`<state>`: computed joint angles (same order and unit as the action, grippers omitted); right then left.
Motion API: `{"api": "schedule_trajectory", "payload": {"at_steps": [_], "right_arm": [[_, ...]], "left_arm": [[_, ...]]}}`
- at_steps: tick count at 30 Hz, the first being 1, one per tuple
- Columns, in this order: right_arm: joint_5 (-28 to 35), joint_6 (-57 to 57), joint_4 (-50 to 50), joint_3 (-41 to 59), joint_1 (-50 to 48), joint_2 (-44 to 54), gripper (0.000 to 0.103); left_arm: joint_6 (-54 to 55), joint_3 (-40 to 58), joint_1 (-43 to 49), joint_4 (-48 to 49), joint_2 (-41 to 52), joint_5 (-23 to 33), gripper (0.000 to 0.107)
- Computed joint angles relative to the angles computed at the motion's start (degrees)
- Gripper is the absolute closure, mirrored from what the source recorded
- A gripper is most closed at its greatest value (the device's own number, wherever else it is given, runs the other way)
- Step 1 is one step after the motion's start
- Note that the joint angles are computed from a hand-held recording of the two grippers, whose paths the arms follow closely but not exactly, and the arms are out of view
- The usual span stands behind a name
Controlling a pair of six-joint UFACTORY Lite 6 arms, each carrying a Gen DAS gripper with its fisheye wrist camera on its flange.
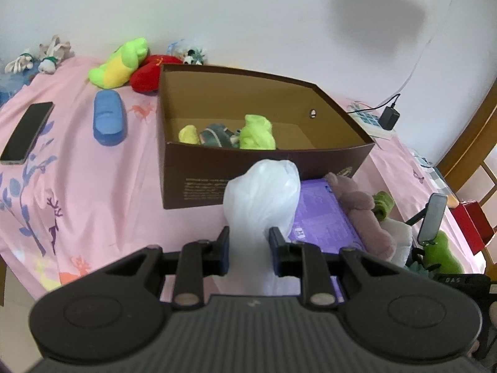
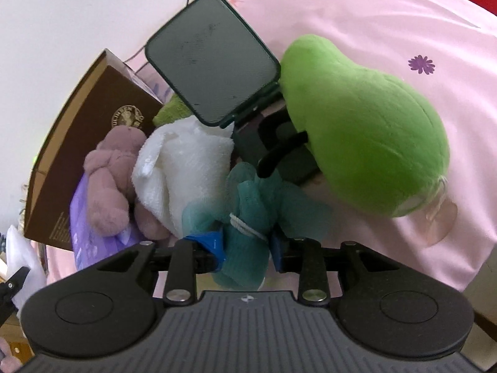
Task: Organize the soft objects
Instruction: 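Lift the white bag in left gripper while right lifts teal puff over the box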
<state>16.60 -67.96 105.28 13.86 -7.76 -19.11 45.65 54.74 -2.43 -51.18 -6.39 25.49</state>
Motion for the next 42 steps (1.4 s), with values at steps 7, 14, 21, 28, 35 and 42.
{"api": "schedule_trajectory", "payload": {"at_steps": [7,14,21,28,35,42], "right_arm": [[9.39,14.62,-19.62,-5.42,-10.59,-14.20,0.097],[20.01,22.21,-27.64,-4.80,-14.41,-22.96,0.096],[23.39,8.40,-15.22,5.85,-5.50,-11.34,0.096],[30.55,-1.26,-10.12,25.63,-3.24,8.40,0.096],[29.28,-0.14,-14.34,53.09,-0.03,29.22,0.096],[25.36,12.19,-26.58,80.42,3.74,50.25,0.096]], "left_arm": [[1.02,-0.06,-1.43,-0.81,-0.76,0.38,0.085],[3.02,1.04,-2.17,-3.57,-0.44,1.65,0.085],[1.76,4.17,-3.96,-2.93,1.84,1.59,0.085],[-2.87,11.93,-4.81,-0.10,6.17,-0.23,0.085],[-18.16,26.98,-7.39,14.16,15.97,-4.36,0.085],[-34.47,50.57,-8.25,28.65,33.64,-0.99,0.085]]}}
